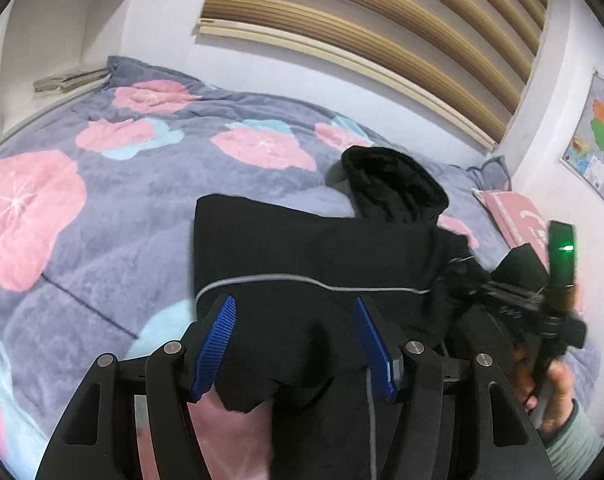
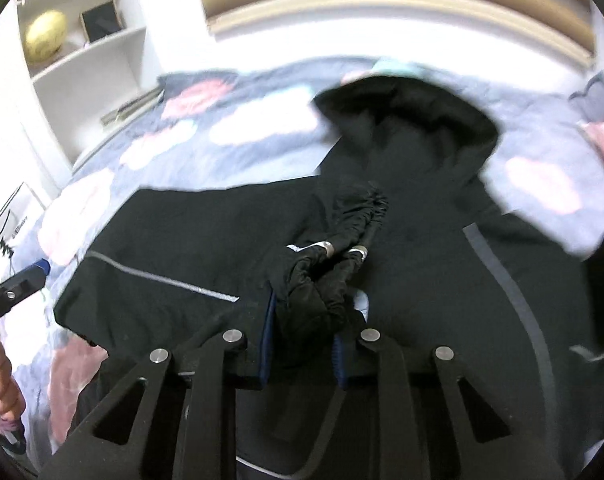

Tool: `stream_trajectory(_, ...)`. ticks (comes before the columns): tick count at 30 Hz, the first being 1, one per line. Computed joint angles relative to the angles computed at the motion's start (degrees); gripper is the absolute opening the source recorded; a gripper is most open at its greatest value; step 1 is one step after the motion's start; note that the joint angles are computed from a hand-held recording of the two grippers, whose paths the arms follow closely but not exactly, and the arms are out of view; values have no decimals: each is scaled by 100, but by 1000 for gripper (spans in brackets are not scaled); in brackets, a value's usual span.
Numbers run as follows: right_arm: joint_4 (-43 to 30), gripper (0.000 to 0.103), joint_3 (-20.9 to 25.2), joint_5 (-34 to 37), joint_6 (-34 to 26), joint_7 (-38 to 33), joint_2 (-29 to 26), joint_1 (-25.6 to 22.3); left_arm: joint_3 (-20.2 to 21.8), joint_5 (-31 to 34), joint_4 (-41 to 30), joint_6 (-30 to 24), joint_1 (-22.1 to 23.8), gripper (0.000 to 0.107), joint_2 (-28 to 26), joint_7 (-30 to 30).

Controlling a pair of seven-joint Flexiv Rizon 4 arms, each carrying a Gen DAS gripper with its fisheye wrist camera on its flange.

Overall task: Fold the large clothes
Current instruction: 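Fold the held sleeve across the jacket body with the left gripper, then grasp the other sleeve cuff with the right gripper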

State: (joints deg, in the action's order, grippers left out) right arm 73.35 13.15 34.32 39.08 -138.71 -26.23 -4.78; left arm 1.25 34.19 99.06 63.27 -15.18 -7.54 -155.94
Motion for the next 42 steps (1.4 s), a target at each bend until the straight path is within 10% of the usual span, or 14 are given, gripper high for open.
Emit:
stream_trajectory(12,-755,26,-454,-783,692,449,-713,-419,-163,-1169,-1296,4,-169,63,-1475,1459)
stream_trajectory(18,-1138,27,-472,-1363,260,1007,-1353,-501,62,-1711,-2223,-1449,-489,63,-2382,2216)
stream_trajectory(25,-1694,55,-173,-1161,-423,1543,-1517,-954,291,-1728,-2116,-1321,-679,63,-2268,2306)
stream_trajectory(29,-1399,55,39,-720,-118,1008,-1086,-1069,104,-2186,-1631,-51,-533,63,-2007,2296)
stream_trajectory(36,-360,55,-488,-1500,907,968,-1029,-201,317,-1962,-2338,-1206,-853,63,-2574,2448)
stream_trajectory(42,170,55,-259,-1779,1802,826,-1123,-272,529,-1619,-2328,-1068,-1040,64,-2635,2227)
